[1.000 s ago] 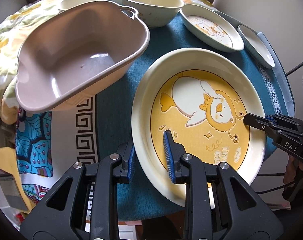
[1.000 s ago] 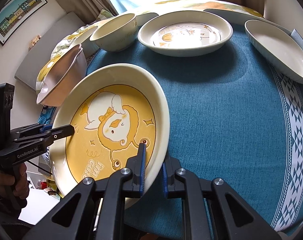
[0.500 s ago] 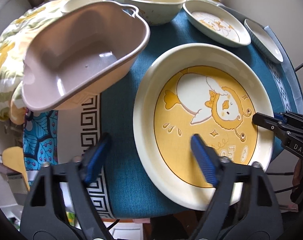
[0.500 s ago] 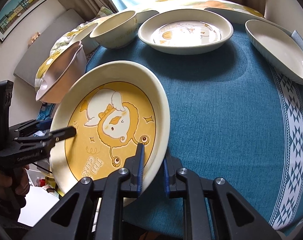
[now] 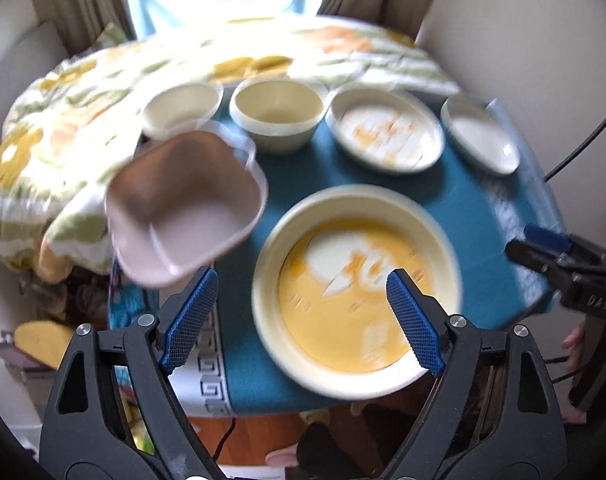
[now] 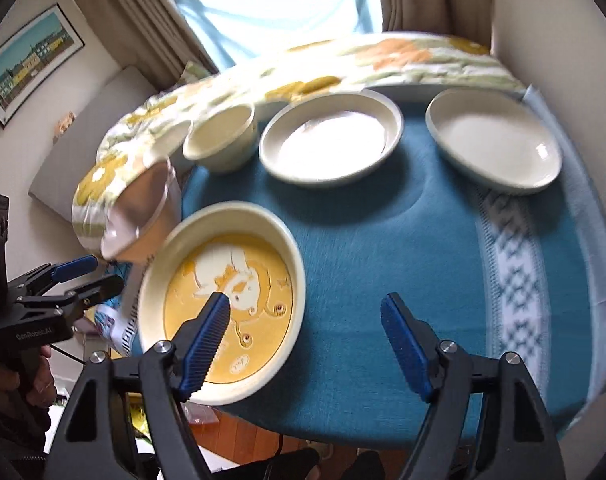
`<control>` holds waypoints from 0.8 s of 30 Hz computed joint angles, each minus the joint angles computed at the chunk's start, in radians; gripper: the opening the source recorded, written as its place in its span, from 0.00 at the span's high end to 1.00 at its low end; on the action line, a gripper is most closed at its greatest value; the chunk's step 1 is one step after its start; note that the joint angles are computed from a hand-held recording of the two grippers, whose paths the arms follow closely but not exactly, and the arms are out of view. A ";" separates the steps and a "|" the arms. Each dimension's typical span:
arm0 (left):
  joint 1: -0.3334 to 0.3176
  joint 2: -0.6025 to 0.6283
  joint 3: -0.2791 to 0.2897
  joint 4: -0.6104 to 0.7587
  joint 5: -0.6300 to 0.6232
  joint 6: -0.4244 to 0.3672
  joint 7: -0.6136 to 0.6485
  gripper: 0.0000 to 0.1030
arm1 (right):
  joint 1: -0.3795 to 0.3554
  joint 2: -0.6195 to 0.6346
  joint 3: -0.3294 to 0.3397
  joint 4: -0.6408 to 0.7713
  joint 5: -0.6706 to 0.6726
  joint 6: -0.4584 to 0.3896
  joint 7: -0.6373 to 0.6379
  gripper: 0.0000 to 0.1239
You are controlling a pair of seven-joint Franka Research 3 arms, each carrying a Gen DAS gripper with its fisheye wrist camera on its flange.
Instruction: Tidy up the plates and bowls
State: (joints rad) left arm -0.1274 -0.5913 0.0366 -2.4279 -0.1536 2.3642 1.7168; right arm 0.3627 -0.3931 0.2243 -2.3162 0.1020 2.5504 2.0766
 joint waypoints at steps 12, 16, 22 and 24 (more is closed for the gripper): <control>-0.097 0.360 -0.072 0.434 -0.113 0.061 0.169 0.00 | -0.242 -0.148 0.087 0.038 -0.311 -0.123 0.273 0.17; -0.081 0.533 -0.149 0.621 -0.082 -0.011 0.202 0.00 | -0.240 -0.109 0.024 0.062 -0.291 -0.176 0.249 0.17; -0.074 0.822 -0.244 0.907 0.055 -0.115 0.140 0.00 | -0.259 -0.041 -0.064 0.039 -0.237 -0.146 0.260 0.17; -0.085 0.933 -0.261 1.030 0.097 -0.167 0.120 0.00 | -0.254 -0.007 -0.101 0.026 -0.181 -0.105 0.237 0.17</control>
